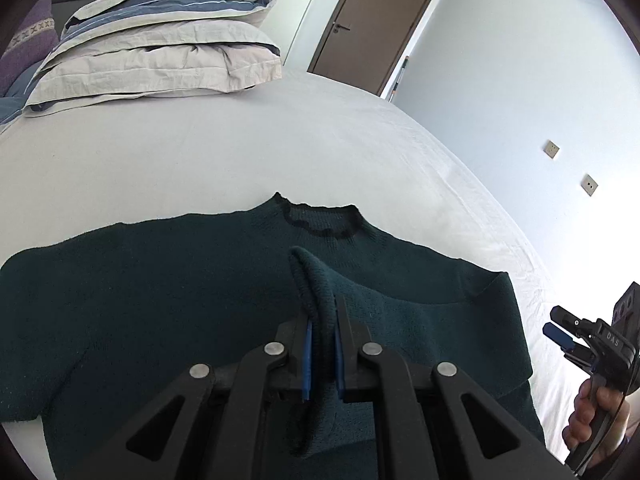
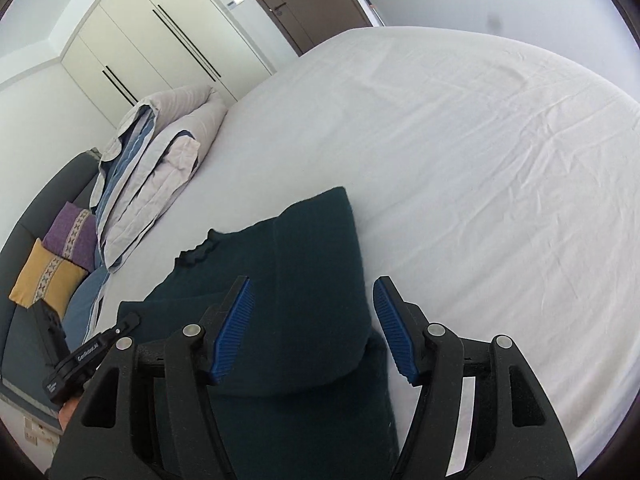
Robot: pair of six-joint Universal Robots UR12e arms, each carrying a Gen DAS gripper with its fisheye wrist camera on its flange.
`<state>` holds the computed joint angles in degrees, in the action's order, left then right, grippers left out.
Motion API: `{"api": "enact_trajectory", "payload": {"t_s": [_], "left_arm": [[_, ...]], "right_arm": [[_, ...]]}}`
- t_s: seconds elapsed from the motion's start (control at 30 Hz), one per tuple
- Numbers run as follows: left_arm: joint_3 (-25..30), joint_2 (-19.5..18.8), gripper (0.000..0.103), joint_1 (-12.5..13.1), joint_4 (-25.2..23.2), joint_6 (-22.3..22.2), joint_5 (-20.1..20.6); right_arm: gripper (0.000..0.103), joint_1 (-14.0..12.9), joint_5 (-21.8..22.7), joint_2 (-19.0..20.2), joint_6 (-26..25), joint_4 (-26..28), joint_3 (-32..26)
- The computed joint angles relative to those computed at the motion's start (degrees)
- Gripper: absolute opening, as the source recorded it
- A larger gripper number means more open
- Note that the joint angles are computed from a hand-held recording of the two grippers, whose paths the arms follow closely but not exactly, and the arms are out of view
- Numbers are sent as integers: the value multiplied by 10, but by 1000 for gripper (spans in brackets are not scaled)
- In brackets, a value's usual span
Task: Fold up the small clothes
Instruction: 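Carry the sleeve across the sweater body with the right gripper and release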
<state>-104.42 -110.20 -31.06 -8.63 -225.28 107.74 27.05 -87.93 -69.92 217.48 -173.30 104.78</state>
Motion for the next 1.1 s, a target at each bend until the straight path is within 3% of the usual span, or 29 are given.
{"api": "enact_trajectory", "payload": {"t_s": [0.07, 0.2, 0.33, 0.37, 0.43, 0.53, 0.67, 0.8, 0.93, 1.0, 1.07, 1.1], "left_arm": [[-15, 2, 9, 3, 23, -6, 5], [-25, 1, 9, -7, 54, 13, 69], [-14, -8, 9, -9, 32, 25, 63], [-11, -11, 9, -8, 21, 23, 64], [-16, -11, 9, -6, 14, 4, 60], [-28, -6, 9, -3, 22, -27, 64], [-40, -3, 10, -4, 17, -60, 64], [-48, -1, 10, -3, 24, -77, 54], [-54, 0, 14, 5, 26, -87, 30], [-58, 0, 14, 7, 36, -92, 23], [-59, -1, 14, 7, 40, -92, 21], [-58, -2, 14, 7, 39, -91, 21]], "right_arm": [[58, -9, 4, 13, -13, 25, -22], [53, -22, 1, 44, -37, 75, -68], [34, -34, 28, 74, -40, 124, -103], [34, -36, 36, 80, -49, 133, -111], [14, -30, 6, 89, -72, 155, -124], [6, -35, 7, 94, -68, 154, -125], [5, -27, -20, 100, -79, 164, -133], [5, -34, 0, 104, -56, 145, -131], [9, -38, 23, 86, -49, 124, -107], [10, -35, 13, 66, -49, 118, -88], [20, -31, 16, 43, -62, 105, -62], [35, -27, 15, 35, -70, 115, -55]]}}
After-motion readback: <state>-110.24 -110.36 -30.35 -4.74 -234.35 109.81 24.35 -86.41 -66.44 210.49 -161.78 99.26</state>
